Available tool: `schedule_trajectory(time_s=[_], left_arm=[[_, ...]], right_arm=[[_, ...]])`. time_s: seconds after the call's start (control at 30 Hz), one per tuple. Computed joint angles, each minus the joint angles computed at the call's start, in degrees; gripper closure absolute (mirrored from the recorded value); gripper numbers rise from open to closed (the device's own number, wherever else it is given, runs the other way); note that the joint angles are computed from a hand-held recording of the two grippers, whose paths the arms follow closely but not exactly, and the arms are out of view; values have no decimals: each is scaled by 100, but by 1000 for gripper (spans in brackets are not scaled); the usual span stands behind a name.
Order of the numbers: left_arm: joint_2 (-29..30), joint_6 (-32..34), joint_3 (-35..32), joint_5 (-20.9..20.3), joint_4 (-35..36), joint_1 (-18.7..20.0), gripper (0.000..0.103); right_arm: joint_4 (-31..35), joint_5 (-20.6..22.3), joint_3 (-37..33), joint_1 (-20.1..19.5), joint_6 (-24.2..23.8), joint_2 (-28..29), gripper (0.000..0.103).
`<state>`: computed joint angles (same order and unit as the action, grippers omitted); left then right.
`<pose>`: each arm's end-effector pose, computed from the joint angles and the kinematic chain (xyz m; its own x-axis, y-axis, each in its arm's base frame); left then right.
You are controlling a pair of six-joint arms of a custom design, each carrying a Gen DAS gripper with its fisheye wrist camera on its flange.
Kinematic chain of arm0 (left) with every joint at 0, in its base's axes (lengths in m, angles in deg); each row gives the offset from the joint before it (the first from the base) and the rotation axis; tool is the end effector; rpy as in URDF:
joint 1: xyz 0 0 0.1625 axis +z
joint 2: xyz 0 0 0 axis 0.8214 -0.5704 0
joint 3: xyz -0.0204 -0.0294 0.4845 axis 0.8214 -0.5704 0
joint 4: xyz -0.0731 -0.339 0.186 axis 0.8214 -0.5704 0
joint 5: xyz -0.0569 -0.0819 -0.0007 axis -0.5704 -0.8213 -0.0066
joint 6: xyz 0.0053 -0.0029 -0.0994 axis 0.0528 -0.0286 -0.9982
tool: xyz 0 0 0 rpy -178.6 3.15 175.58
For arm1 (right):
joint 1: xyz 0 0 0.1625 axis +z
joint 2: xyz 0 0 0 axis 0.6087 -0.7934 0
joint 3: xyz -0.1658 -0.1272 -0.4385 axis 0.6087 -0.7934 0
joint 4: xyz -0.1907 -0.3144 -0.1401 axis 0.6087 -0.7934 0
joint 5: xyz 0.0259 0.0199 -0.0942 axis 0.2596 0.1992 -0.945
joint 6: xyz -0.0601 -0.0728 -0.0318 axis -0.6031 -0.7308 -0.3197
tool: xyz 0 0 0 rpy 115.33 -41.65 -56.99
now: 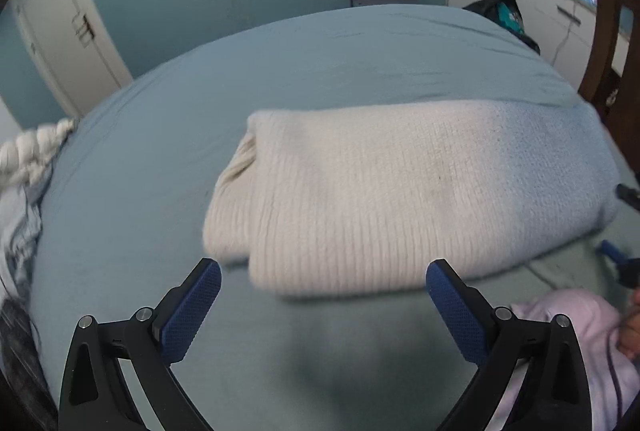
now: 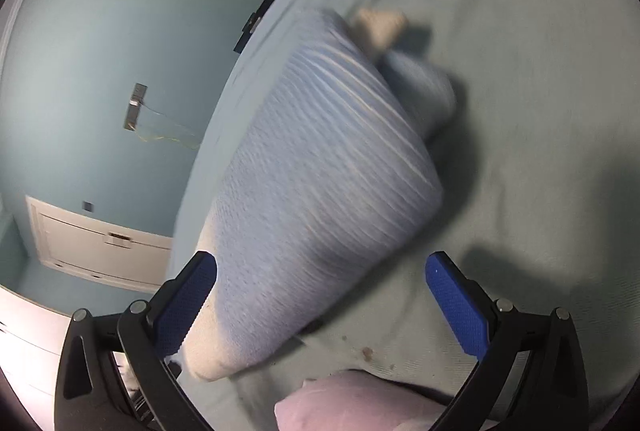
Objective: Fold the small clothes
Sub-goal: 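Grasp the light-blue striped sweater with the right gripper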
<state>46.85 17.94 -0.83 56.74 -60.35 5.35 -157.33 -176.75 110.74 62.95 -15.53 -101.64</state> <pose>-0.2227 -0.8421 0.3425 -0.6259 -0.1206 -0.7705 0.3507 0.8390 -0.4161 0.2686 -0.8076 0.2497 -0.9570 0.2459 -0.1541 0.2872 0.7267 -0.6240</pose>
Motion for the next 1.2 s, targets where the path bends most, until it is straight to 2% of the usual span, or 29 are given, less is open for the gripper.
schedule_trajectory(time_s=[0.03, 0.1, 0.23, 0.4, 0.43, 0.5, 0.53, 0.63, 0.7, 0.73, 0.77, 0.8, 0.9, 1.0, 1.07, 1.13, 1.2], left_arm=[[-249, -188, 391, -170, -210, 12, 0], [-467, -402, 765, -288, -531, 49, 0], [-656, -973, 1196, -418, -889, 193, 0], [-433, -1516, 694, -118, 55, 371, 0], [-383, -1549, 620, -3, 127, 388, 0], [-347, -1627, 551, 120, 158, 412, 0], [-329, -1654, 512, 91, 127, 437, 0], [-413, -1793, 571, -4, 95, 466, 0], [-386, -1761, 506, -16, 122, 480, 0], [-379, -1737, 512, 21, 116, 481, 0], [-362, -1708, 522, 100, 102, 481, 0], [-340, -1689, 524, 176, 98, 484, 0], [-400, -1713, 598, 385, 171, 408, 0], [-371, -1406, 646, 739, 6, 285, 0], [-303, -1020, 628, 973, -204, 172, 0], [-202, -516, 569, 1069, -526, 66, 0], [28, 265, 319, 1075, -992, -29, 0]], right_arm=[[41, 134, 16, -55, 65, 6, 1], [172, 263, 5, -137, 193, 38, 1], [173, 414, -119, -217, 98, 70, 1], [414, 501, -515, -234, -33, 222, 1], [496, 586, -866, -219, -144, 389, 1], [816, 365, -1167, -169, -183, 517, 1], [1116, 180, -1575, -135, -247, 707, 1], [1150, -243, -1996, -57, -290, 953, 1], [948, -394, -2121, -49, -178, 1049, 1], [771, -445, -2129, -44, -170, 1077, 7], [519, -598, -2102, -27, -235, 1101, 18], [427, -631, -2068, -33, -313, 1098, 37], [-43, -667, -1725, 17, -717, 947, 51], [-518, -995, -1512, 207, -1267, 854, 55], [-1096, -1236, -1274, 391, -1906, 763, 56], [-1606, -1310, -1048, 524, -2434, 672, 56], [-2057, -1330, -772, 596, -2821, 546, 56]])
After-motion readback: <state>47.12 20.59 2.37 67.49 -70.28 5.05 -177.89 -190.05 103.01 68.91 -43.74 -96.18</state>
